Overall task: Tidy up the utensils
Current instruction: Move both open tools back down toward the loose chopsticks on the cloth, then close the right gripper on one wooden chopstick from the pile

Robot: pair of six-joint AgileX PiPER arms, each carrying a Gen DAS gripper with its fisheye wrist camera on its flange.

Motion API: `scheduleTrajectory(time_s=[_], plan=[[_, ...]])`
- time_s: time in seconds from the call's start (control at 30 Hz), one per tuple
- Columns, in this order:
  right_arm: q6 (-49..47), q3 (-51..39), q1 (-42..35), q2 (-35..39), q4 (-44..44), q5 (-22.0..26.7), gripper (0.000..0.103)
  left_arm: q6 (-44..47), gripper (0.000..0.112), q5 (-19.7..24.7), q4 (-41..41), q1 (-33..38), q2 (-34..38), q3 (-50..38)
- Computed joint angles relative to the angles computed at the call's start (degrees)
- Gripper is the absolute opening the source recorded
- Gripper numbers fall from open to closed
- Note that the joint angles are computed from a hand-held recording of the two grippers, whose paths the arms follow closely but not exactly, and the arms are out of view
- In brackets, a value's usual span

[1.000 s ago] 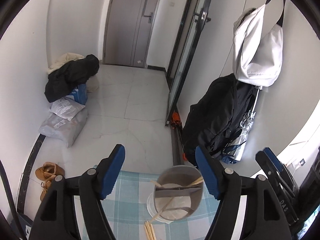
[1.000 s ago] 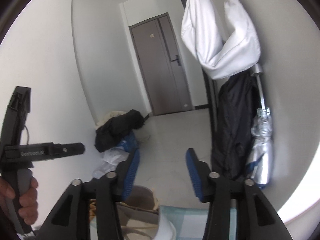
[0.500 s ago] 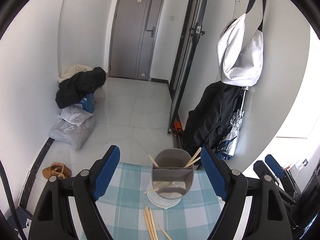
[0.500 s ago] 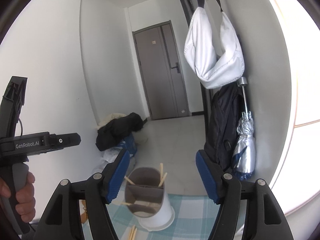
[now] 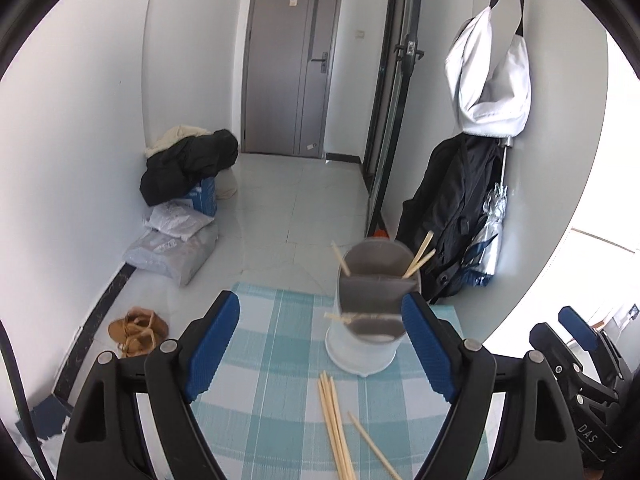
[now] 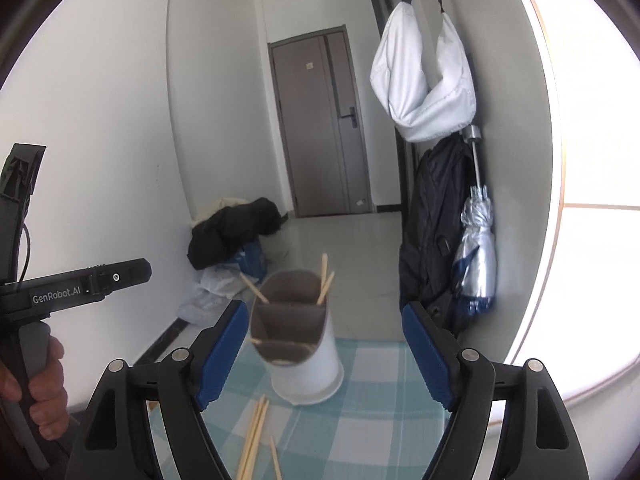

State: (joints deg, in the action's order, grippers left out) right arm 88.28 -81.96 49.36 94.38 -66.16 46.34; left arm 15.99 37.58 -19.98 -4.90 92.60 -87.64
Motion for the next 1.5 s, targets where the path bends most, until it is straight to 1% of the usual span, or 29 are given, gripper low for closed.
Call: scheduleTrajectory(time_s=[0.07, 0.13, 0.17, 0.23, 0.3, 0.43, 0.53, 0.6, 0.63, 0.73, 0.8, 0.9, 0.93, 1.03, 1.1, 1.17, 1.2, 1.27, 1.33, 1.37, 1.4, 1.5], plan=[[-0.22, 0.9, 0.14, 0.14, 1.11, -0.49, 0.079, 2.21, 0.08, -1.14, -2.33, 0.84, -0.65, 2.67], [-0.38, 1.81, 0.51, 0.61, 1.92, -0.39, 0.079, 6.74, 0.081, -0.97, -8.01, 2.6, -0.78, 5.1], [-0.79, 1.97, 0.56, 0.92, 2.39, -0.32, 0.079, 7.18, 0.081, -1.51, -8.7, 2.9, -0.89, 6.15], [-1.33, 2.41, 0.59, 1.64, 3.36, -0.26, 0.079, 7.19, 0.081, -3.91, -8.15, 2.85, -1.03, 8.59], [-2.35, 2.8, 0.24, 2.47, 5.4, -0.77, 0.079, 7.02, 0.081, -4.56, -7.89, 3.2, -0.26, 9.54], [-5.72, 2.47, -0.44, 4.58, 10.13, -1.72, 0.079, 5.89, 0.091, -6.85, -7.57, 3.79, 0.81, 11.45], [-11.04, 0.87, -1.55, 6.89, 15.06, -2.85, 0.079, 5.5, 0.091, -7.12, -6.78, 4.33, 2.84, 11.43], [-16.33, -0.62, -2.47, 8.79, 19.42, -3.83, 0.079, 1.15, 0.091, -8.43, -2.0, 3.99, 3.86, 11.64], [-18.1, -1.3, -2.64, 9.82, 20.86, -3.7, 0.079, -0.31, 0.091, -8.4, -0.62, 4.24, 4.41, 11.48], [-25.58, -4.16, -3.83, 12.86, 27.12, -3.99, 0.079, -2.51, 0.091, -4.8, -0.43, 5.88, 7.08, 8.55], [-31.2, -6.9, -4.61, 15.35, 31.77, -3.26, 0.079, -5.6, 0.091, -3.9, 3.21, 5.75, 8.28, 6.96], [-39.74, -11.46, -5.96, 19.42, 38.55, -2.61, 0.079, -8.37, 0.091, -7.23, 8.55, 5.24, 7.61, 8.31], [-43.01, -12.82, -6.32, 20.81, 40.86, -2.75, 0.078, -8.04, 0.091, -7.76, 8.37, 5.51, 7.4, 8.56], [-50.77, -18.67, -7.16, 25.86, 46.36, -0.85, 0.077, -5.47, 0.091, -6.19, 5.57, 6.97, 7.69, 7.52], [-54.64, -22.41, -7.38, 28.89, 49.02, 0.84, 0.074, -4.71, 0.091, -5.17, 4.31, 7.97, 8.22, 6.54], [-57.41, -26.63, -7.55, 32.11, 50.65, 3.65, 0.068, -4.38, 0.091, -4.31, 3.34, 8.78, 9.21, 5.47], [-58.45, -28.45, -7.59, 33.47, 51.2, 4.8, 0.066, -3.78, 0.091, -3.68, 2.47, 9.13, 9.5, 5.15], [-60.3, -30.81, -7.75, 35.28, 52.13, 5.96, 0.059, -3.46, 0.091, -2.6, 2.11, 9.45, 10.28, 4.27], [-61.66, -34.04, -7.49, 37.41, 51.5, 8.32, 0.054, -3.28, 0.091, -2.88, 2.09, 9.5, 10.56, 4.08], [-62.2, -35.02, -7.62, 38.05, 52.01, 8.87, 0.049, -3.28, 0.091, -3.09, 2.29, 9.48, 10.57, 4.08], [-62.96, -35.83, -7.91, 38.53, 52.94, 9.16, 0.047, -3.32, 0.091, -3.23, 2.58, 9.44, 10.54, 4.15], [-64.32, -37.93, -8.11, 39.66, 53.86, 9.42, 0.043, -3.0, 0.091, -2.75, 3.05, 9.51, 11.25, 3.61]])
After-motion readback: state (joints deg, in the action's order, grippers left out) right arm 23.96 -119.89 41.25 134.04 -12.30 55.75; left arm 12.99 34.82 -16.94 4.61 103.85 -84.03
